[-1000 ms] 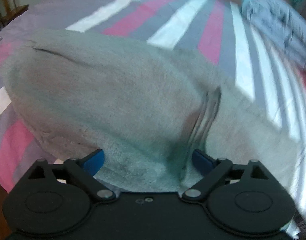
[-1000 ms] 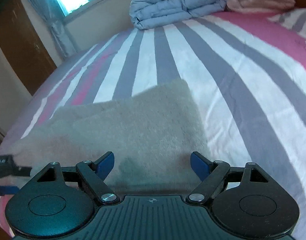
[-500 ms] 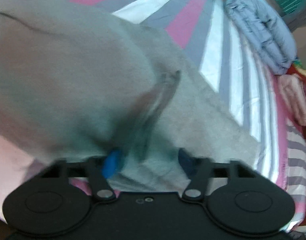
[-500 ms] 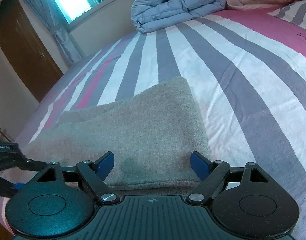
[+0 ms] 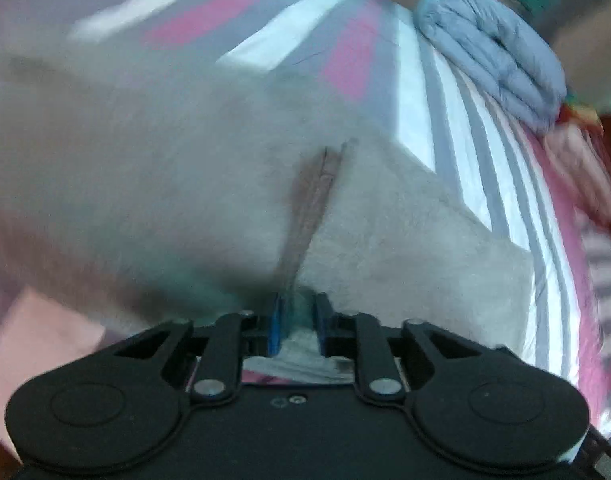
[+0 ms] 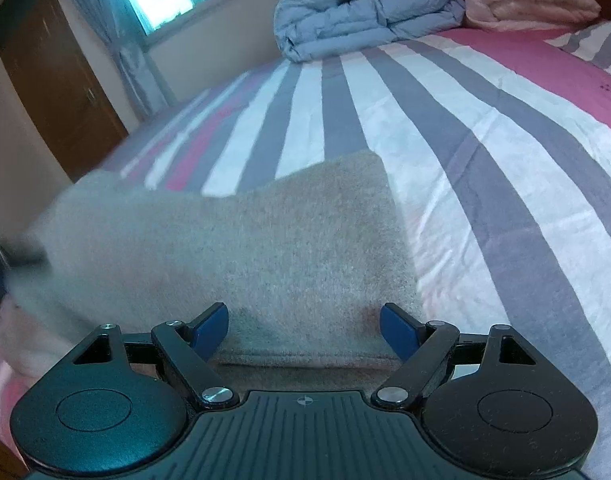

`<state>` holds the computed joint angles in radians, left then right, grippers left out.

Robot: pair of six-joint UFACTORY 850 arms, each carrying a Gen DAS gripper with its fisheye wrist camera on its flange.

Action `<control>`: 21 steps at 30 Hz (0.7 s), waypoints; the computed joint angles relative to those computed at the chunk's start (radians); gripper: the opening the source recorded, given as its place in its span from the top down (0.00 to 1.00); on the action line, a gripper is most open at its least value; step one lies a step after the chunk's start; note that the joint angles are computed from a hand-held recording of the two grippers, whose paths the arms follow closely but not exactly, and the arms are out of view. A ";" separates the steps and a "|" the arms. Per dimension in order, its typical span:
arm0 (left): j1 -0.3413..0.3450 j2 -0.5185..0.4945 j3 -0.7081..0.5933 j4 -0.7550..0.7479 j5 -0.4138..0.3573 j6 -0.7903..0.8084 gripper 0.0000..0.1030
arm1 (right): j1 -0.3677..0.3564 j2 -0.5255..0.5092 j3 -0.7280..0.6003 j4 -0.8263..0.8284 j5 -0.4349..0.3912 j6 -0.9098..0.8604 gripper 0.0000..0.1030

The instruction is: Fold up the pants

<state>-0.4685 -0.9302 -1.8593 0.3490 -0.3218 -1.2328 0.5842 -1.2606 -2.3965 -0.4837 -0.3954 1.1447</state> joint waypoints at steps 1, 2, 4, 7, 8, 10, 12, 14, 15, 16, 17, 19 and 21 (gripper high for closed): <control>0.002 0.009 0.012 -0.008 0.015 -0.001 0.89 | -0.001 -0.003 -0.008 0.035 -0.001 -0.044 0.20; 0.000 0.009 -0.002 -0.002 -0.006 -0.003 0.89 | -0.001 -0.006 -0.015 0.054 -0.007 -0.075 0.20; -0.010 0.031 0.009 0.100 -0.004 -0.075 0.92 | 0.000 -0.015 -0.033 0.083 -0.029 -0.132 0.20; -0.015 0.018 -0.024 0.115 -0.029 -0.061 0.90 | -0.003 0.001 -0.009 0.082 -0.020 -0.119 0.20; -0.011 -0.019 -0.075 0.051 -0.092 0.021 0.89 | -0.005 0.014 0.014 0.058 -0.001 -0.073 0.20; -0.001 -0.037 -0.086 -0.049 -0.094 0.089 0.89 | -0.006 -0.016 -0.035 0.110 -0.044 -0.107 0.20; 0.000 -0.014 -0.054 -0.031 -0.070 0.054 0.89 | 0.004 -0.068 -0.132 0.140 -0.125 -0.252 0.20; 0.003 0.015 -0.018 -0.005 -0.056 0.011 0.88 | 0.006 -0.041 -0.085 0.141 -0.106 -0.269 0.20; 0.002 0.025 -0.010 0.027 -0.059 -0.020 0.84 | 0.001 -0.034 -0.075 0.162 -0.100 -0.277 0.20; 0.002 0.043 0.008 0.071 -0.064 -0.060 0.81 | -0.003 -0.032 -0.077 0.177 -0.103 -0.279 0.20; 0.002 0.059 0.024 0.110 -0.065 -0.096 0.81 | -0.006 -0.016 -0.054 0.166 -0.083 -0.240 0.20; -0.001 0.097 0.071 0.165 -0.070 -0.149 0.77 | -0.009 0.033 0.024 0.081 -0.002 -0.095 0.20; 0.002 0.116 0.085 0.174 -0.101 -0.166 0.77 | -0.005 0.000 -0.045 0.046 -0.041 -0.070 0.20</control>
<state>-0.4662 -0.8137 -1.7740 0.5226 -0.4228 -1.3986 0.5789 -1.2607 -2.4412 -0.4373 -0.4363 1.0748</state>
